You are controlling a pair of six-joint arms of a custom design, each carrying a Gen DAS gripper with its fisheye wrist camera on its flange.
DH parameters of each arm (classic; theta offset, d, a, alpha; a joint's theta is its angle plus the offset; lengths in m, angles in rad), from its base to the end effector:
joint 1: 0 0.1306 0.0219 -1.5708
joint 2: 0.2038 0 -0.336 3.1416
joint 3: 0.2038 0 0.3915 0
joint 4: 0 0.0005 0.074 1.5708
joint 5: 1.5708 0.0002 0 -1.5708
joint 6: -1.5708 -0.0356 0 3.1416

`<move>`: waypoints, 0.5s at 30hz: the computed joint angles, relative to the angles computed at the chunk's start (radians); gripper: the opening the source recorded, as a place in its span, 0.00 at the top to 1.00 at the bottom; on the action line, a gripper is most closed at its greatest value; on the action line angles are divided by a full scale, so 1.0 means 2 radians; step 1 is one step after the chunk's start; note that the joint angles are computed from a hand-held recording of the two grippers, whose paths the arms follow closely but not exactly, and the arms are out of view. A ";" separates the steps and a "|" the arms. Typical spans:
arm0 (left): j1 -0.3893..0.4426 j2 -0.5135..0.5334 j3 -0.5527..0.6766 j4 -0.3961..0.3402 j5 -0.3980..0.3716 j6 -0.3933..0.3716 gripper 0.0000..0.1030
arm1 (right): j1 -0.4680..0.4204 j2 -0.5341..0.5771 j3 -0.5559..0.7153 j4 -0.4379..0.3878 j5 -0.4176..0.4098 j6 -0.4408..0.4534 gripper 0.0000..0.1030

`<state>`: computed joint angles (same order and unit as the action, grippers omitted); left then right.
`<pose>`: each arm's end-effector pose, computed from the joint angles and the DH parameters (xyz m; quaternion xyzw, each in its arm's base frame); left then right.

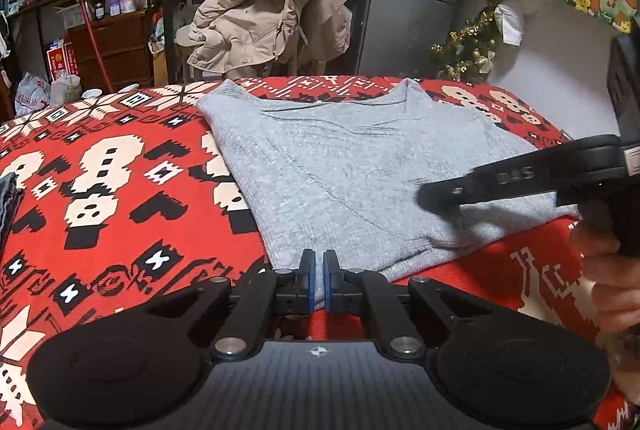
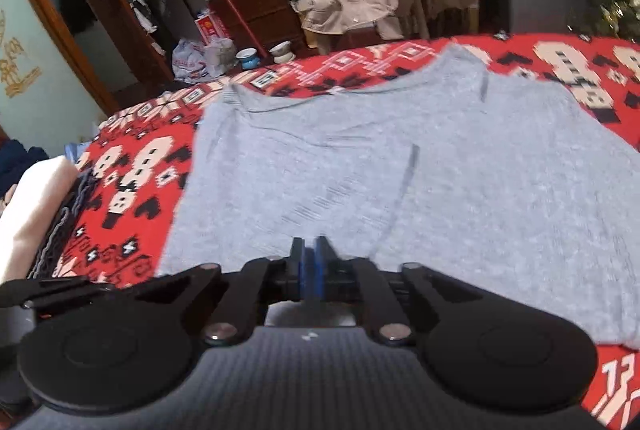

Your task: Fold clothes

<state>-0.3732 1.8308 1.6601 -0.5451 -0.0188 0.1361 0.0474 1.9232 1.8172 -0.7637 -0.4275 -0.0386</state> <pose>0.5966 -0.2334 0.2925 0.1038 0.9040 -0.0962 0.4034 0.6557 0.0454 0.2931 -0.0769 0.9175 0.2135 0.3267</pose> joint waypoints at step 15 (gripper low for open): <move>0.004 0.016 0.040 0.000 0.015 -0.003 0.94 | -0.017 0.068 0.118 -0.013 0.049 0.017 0.81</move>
